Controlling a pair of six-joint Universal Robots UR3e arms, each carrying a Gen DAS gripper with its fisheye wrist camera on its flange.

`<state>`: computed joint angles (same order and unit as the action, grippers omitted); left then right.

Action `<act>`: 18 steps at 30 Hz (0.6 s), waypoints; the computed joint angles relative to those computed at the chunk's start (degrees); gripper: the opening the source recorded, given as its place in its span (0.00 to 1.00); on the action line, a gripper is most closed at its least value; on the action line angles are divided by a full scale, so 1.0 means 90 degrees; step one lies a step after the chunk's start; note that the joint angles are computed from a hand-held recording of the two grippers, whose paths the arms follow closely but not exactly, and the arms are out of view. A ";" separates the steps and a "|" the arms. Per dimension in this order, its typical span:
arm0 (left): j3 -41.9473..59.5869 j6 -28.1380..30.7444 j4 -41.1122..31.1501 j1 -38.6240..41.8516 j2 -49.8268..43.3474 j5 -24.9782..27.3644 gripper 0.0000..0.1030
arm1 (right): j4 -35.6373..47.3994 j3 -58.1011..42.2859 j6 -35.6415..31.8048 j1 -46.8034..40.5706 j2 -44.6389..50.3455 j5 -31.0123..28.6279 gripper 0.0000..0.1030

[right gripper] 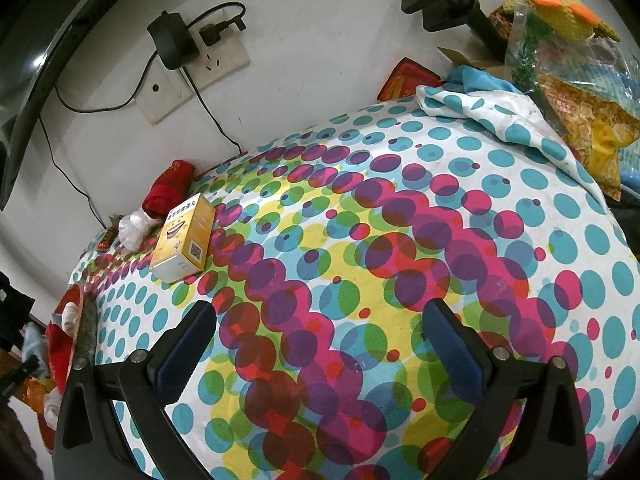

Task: Organize objects
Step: 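Carry the blue sock over the red tray and lower it, then open the left gripper and lift it away from the tray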

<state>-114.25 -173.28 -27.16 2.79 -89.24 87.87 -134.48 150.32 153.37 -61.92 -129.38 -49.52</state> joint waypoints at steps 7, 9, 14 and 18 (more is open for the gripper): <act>-0.0077 -0.0041 0.0272 -0.0101 -0.0425 0.0149 0.20 | -0.0131 0.0009 0.0056 0.0046 0.0091 -0.0010 1.00; -0.0109 -0.0014 0.0310 -0.0112 -0.0493 0.0153 0.21 | -0.0180 0.0004 0.0068 0.0073 0.0124 -0.0044 1.00; -0.0265 0.0001 0.0605 -0.0235 -0.0537 0.0300 0.23 | -0.0249 0.0009 0.0103 0.0106 0.0163 -0.0060 1.00; -0.0389 -0.0085 0.0886 -0.0290 -0.0547 0.0410 0.27 | -0.0193 0.0006 0.0007 0.0043 0.0170 -0.0039 1.00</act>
